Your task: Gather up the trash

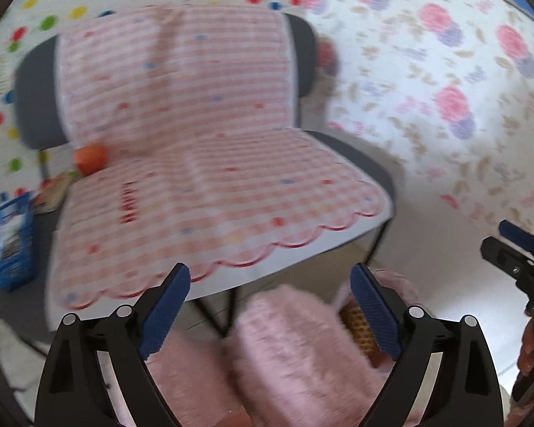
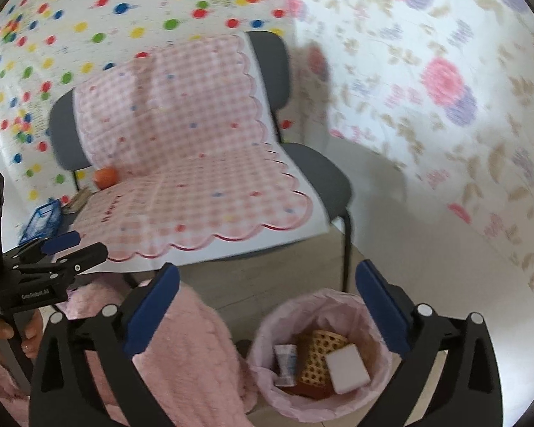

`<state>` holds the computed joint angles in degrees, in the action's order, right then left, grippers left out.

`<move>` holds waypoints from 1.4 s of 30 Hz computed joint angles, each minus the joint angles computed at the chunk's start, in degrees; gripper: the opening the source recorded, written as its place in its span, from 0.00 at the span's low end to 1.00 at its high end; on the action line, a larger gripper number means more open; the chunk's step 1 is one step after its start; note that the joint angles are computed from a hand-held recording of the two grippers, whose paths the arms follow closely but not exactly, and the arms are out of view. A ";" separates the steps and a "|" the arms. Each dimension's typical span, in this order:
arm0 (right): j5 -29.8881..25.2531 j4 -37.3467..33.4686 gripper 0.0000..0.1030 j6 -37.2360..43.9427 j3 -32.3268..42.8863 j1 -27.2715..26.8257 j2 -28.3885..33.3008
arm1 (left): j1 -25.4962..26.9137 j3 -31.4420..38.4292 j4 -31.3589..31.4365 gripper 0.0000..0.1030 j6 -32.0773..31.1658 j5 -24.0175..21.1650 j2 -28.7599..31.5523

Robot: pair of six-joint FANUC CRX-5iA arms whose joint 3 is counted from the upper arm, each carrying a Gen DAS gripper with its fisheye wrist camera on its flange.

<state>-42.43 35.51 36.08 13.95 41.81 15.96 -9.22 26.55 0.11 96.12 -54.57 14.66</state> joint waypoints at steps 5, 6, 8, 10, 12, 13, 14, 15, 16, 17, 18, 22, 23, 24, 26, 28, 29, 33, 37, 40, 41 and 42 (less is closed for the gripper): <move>-2.35 -7.28 0.94 9.09 7.91 0.85 3.38 | 0.03 -0.48 -6.54 0.93 4.41 -2.32 -3.07; -3.64 -9.91 0.94 12.27 10.51 0.96 4.42 | 0.08 -0.70 -7.14 0.94 4.94 -2.46 -3.54; -5.16 -10.77 0.94 14.89 12.79 1.55 5.60 | -0.31 -0.07 -9.99 0.94 6.54 -4.42 -4.09; -6.65 -10.14 0.94 16.58 14.76 2.22 6.81 | -0.61 0.21 -12.69 0.94 8.83 -5.94 -4.77; -6.44 -10.48 0.94 17.32 15.72 2.50 7.19 | -0.36 0.26 -12.94 0.94 9.72 -7.00 -5.19; -6.33 -10.52 0.94 17.31 15.97 2.56 7.30 | -0.29 0.15 -13.43 0.94 10.35 -7.61 -5.56; -6.25 -10.24 0.94 17.08 16.18 2.67 7.42 | -0.38 0.20 -14.29 0.94 11.05 -8.26 -5.86; -6.15 -9.82 0.94 16.84 16.37 2.78 7.55 | -0.51 0.29 -15.20 0.94 11.71 -8.91 -6.10; -5.89 -9.39 0.94 16.51 16.43 2.91 7.60 | -0.69 0.50 -16.14 0.94 12.38 -9.70 -6.28; -5.68 -9.08 0.94 16.23 16.47 3.02 7.64 | -0.71 0.51 -16.78 0.94 12.84 -10.26 -6.53; -5.38 -8.77 0.94 15.91 16.46 3.13 7.66 | -0.69 0.65 -17.47 0.94 13.32 -10.96 -6.74; -4.27 -7.17 0.94 14.26 15.90 3.42 7.81 | -0.92 1.19 -20.09 0.94 14.80 -12.82 -7.08; -4.10 -7.17 0.94 14.08 15.86 3.44 7.88 | -0.90 1.25 -20.28 0.94 15.06 -13.06 -7.11; -4.26 -7.60 0.94 14.22 16.13 3.47 8.07 | -0.78 1.30 -20.29 0.94 15.32 -13.30 -7.10; -4.70 -8.29 0.94 14.81 16.57 3.44 8.34 | -0.89 1.64 -20.48 0.94 15.48 -13.65 -6.89; -5.26 -8.26 0.94 14.99 16.87 3.53 8.61 | -0.86 1.77 -20.39 0.94 15.35 -13.75 -6.76; -5.36 -8.31 0.94 15.05 16.85 3.52 8.62 | -0.74 1.58 -20.18 0.94 15.33 -13.57 -6.91; -5.63 -8.08 0.94 14.79 16.90 3.45 8.65 | -0.88 1.59 -20.21 0.94 15.46 -13.48 -6.81; -5.69 -8.28 0.94 15.11 16.91 3.29 8.61 | -0.78 1.65 -19.93 0.94 15.21 -13.33 -6.73; -5.75 -8.49 0.94 15.34 17.07 3.23 8.66 | -0.87 1.77 -20.09 0.94 15.41 -13.47 -6.67; -5.81 -8.23 0.94 15.07 17.04 3.31 8.70 | -0.74 1.68 -19.90 0.94 15.21 -13.36 -6.71; -5.93 -8.24 0.94 15.12 17.15 3.29 8.75 | -0.75 1.68 -19.86 0.94 15.28 -13.35 -6.71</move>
<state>-48.36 27.28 51.20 31.10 45.10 24.72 -9.97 28.23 -19.74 111.40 -67.92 7.96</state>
